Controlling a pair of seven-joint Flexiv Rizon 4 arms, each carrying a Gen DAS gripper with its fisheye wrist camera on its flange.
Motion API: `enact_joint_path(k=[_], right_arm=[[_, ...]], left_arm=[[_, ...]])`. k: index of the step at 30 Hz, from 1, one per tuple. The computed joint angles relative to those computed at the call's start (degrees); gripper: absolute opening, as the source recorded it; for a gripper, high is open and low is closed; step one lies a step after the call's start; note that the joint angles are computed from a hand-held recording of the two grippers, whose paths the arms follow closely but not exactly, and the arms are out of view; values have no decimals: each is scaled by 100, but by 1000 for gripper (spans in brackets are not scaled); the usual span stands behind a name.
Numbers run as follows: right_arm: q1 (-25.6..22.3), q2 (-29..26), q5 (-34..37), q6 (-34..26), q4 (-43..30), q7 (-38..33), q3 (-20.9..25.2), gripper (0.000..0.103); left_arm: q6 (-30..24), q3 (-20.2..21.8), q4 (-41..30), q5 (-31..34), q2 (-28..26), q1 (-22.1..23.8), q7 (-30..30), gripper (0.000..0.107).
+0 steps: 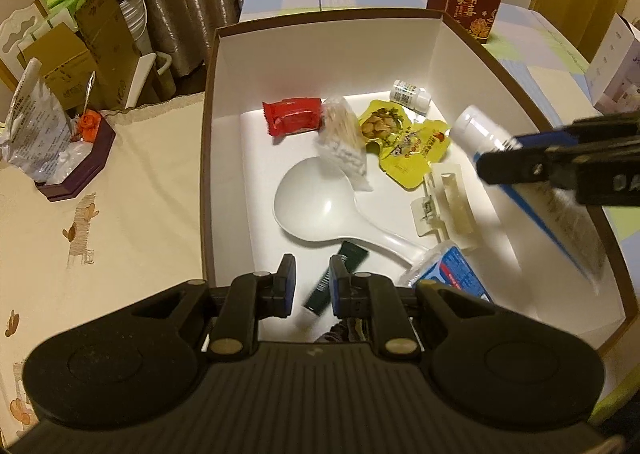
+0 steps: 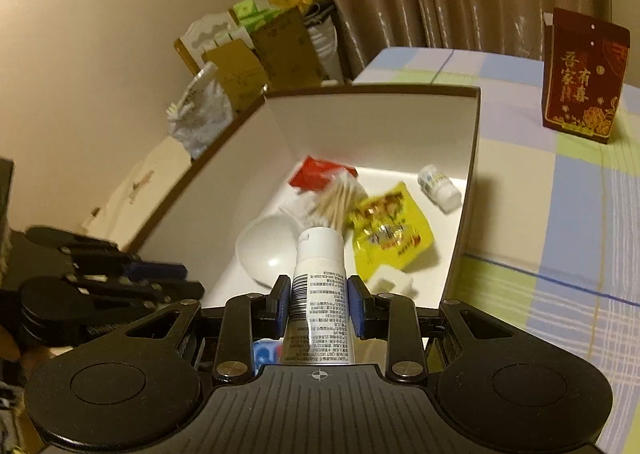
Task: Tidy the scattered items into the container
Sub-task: 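Open both tools to drop the two tubes into the box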
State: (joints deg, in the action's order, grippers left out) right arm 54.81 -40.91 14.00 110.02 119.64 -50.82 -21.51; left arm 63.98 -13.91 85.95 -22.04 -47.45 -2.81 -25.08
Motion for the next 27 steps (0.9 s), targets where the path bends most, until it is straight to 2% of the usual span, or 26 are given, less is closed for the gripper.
enact_joint_path(k=[8, 11, 14, 15, 16, 17, 18, 19, 22, 24, 26, 27], right_arm=[[623, -113, -246, -359, 89, -249, -643, 33], [951, -64, -614, -836, 181, -360, -1004, 33], [1120, 188, -1360, -1811, 213, -545, -1205, 33], [1115, 258, -1575, -2047, 211, -610, -1197, 43], [1105, 320, -1718, -2069, 247, -656, -1169, 77], [1187, 325, -1724, -1860, 343, -658, -1219, 98], [1311, 297, -1789, -1508, 478, -559, -1353, 103], [1275, 347, -1847, -1335, 536, -547, -1301, 103], [1208, 393, -1939, -1330, 566, -500, -1235, 103], [1196, 420, -1978, -1427, 581, -426, -1229, 103], [1161, 442, -1993, -1266, 657, -393, -1209, 103], [1136, 460, -1973, -1245, 665, -387, -1177, 103]], left_arm=[[38, -83, 113, -48, 43, 41, 36, 19], [23, -108, 166, -70, 75, 57, 95, 19], [-9, -65, 204, -69, 113, 28, 68, 21], [-26, -20, 200, -53, 123, -3, 20, 24], [-31, 18, 209, -34, 138, -30, -26, 29], [-31, 41, 232, -23, 161, -49, -67, 31], [-38, 48, 258, -21, 188, -53, -99, 39], [-67, 69, 280, -15, 221, -66, -149, 49], [16, 62, 433, 6, 335, -73, -173, 70], [102, 56, 540, 29, 400, -76, -163, 71], [119, 51, 604, 20, 443, -69, -191, 73], [110, 63, 615, 20, 454, -74, -223, 77]])
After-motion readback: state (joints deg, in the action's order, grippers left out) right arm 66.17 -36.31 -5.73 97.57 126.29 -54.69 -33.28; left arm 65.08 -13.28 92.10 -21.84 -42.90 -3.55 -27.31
